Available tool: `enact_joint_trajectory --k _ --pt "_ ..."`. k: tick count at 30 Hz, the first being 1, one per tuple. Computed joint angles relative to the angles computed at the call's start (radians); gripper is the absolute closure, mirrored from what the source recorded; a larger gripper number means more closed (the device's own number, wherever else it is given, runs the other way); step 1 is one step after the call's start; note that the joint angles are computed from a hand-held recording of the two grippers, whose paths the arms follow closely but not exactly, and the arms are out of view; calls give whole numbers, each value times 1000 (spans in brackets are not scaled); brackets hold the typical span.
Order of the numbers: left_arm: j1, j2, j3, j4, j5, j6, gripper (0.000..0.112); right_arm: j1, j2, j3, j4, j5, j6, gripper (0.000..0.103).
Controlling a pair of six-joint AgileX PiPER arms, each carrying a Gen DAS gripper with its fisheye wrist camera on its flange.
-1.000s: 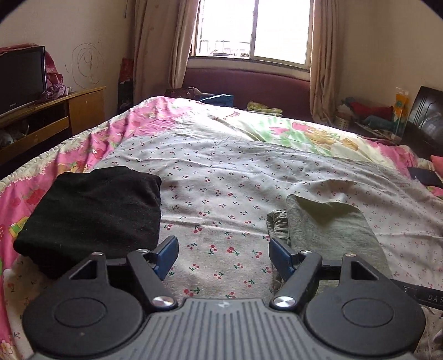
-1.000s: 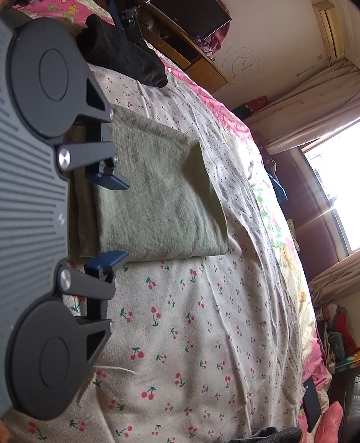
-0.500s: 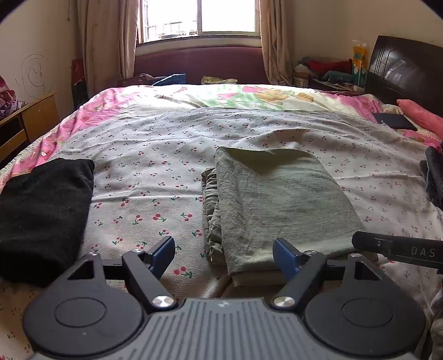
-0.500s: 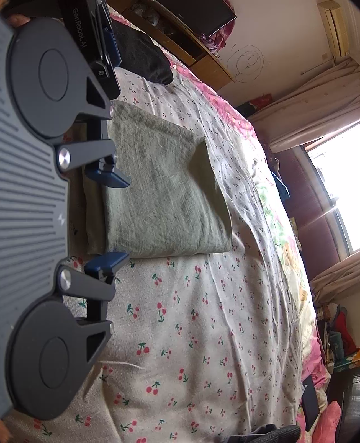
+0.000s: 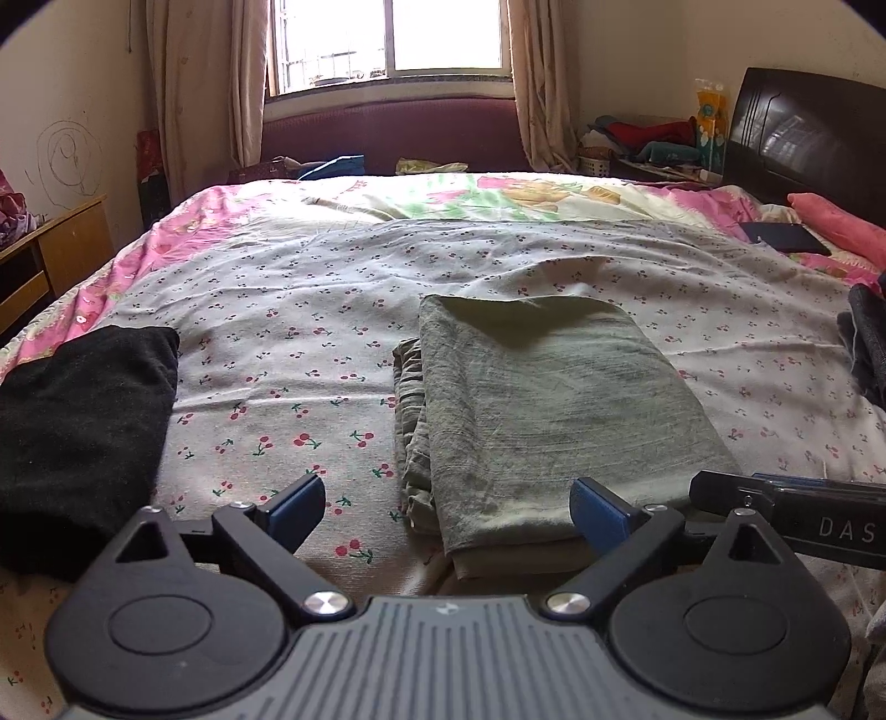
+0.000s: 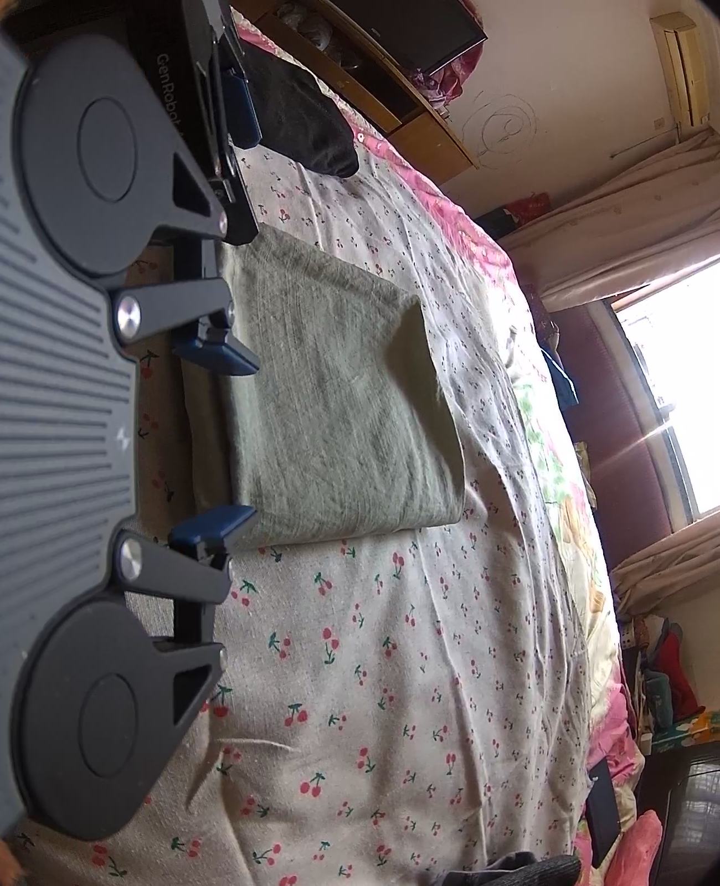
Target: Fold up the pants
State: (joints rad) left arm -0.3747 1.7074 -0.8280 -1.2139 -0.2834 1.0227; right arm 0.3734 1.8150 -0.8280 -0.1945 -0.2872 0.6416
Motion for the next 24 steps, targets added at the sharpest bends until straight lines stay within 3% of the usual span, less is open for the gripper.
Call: enact_joint_trajectory --k 10,24 --pt "12 23 -27 -122 20 102 9 -1 -1 -6 -6 17 9 49" --pt "-23 27 -34 -221 -3 235 9 49 -22 3 141 47 -150 50"
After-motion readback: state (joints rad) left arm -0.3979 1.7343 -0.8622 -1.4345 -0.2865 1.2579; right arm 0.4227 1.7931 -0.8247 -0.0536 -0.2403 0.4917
